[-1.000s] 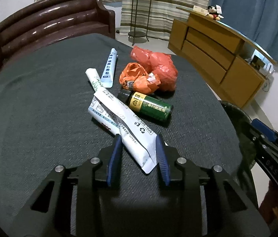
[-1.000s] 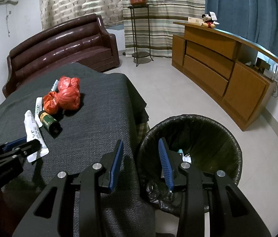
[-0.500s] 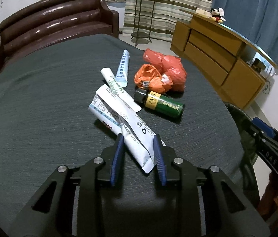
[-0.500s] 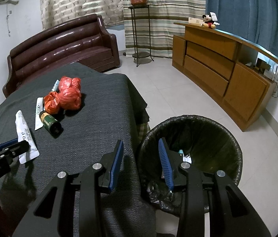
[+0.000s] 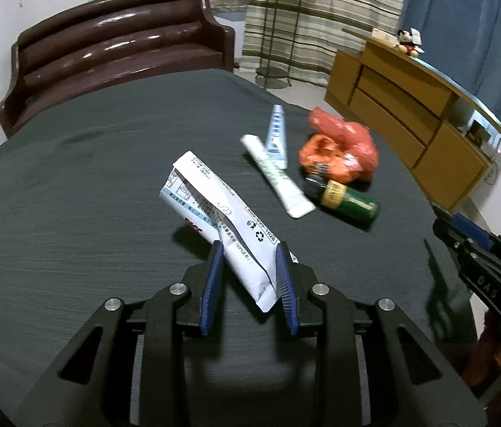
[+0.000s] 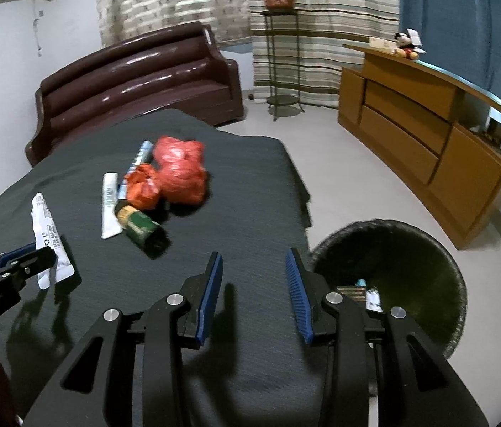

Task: Collect trash
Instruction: 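Grasp the green spray can with the right gripper while the left gripper holds the tube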

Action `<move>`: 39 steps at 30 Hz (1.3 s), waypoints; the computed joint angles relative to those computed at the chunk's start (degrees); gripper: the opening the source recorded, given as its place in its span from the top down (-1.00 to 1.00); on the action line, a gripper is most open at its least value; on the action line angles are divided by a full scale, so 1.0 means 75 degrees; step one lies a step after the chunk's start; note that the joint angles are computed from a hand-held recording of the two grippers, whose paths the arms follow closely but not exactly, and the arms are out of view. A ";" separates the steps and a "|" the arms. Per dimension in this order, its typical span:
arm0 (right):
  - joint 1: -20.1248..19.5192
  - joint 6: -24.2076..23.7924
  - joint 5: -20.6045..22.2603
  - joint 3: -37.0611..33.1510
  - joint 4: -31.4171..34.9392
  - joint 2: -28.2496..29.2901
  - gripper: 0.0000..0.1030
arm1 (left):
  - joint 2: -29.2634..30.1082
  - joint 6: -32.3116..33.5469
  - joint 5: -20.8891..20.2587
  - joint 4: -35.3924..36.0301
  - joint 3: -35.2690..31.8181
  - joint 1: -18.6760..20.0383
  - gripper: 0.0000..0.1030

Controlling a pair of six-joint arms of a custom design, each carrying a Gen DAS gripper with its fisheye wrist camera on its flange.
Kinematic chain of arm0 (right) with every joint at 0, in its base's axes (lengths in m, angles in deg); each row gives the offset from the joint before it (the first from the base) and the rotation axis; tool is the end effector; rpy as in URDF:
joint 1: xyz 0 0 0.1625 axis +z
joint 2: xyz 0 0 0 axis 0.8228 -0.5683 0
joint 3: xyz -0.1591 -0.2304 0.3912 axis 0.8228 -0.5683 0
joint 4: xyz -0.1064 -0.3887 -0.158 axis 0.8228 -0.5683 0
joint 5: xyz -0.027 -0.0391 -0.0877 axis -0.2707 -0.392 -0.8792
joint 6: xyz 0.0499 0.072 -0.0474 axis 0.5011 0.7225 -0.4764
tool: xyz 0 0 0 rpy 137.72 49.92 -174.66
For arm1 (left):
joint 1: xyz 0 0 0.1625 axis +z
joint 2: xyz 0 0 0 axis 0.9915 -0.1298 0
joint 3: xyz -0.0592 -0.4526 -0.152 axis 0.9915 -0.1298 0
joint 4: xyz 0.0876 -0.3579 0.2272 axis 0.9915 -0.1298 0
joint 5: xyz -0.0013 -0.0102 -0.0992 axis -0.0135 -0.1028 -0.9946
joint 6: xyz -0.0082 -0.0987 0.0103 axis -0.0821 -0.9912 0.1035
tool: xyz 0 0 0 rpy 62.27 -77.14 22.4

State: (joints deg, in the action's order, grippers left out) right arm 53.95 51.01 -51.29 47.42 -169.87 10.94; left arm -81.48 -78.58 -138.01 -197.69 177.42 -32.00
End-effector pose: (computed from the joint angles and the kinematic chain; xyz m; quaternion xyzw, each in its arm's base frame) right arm 0.2266 -0.4780 0.1230 0.0261 -0.8372 0.4132 0.3573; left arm -0.1831 -0.5316 0.1831 0.2677 0.8928 -0.2479 0.2643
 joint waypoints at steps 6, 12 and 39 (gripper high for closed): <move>0.0113 -0.0034 0.0331 -0.0397 0.0490 0.0211 0.27 | -0.0190 0.0043 0.0161 0.0007 -0.0058 0.0220 0.44; 0.0158 -0.0146 0.0578 -0.0689 0.0941 0.0318 0.17 | -0.0335 0.0070 0.0240 0.0037 -0.0137 0.0417 0.44; 0.0260 0.0260 0.0858 -0.1245 0.2854 0.0475 0.42 | -0.0425 0.0045 0.0115 0.0039 -0.0272 0.0831 0.44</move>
State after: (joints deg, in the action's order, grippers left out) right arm 55.89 52.96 -44.85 38.08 -148.47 14.50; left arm -84.67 -78.24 -137.15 -197.39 175.39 -25.77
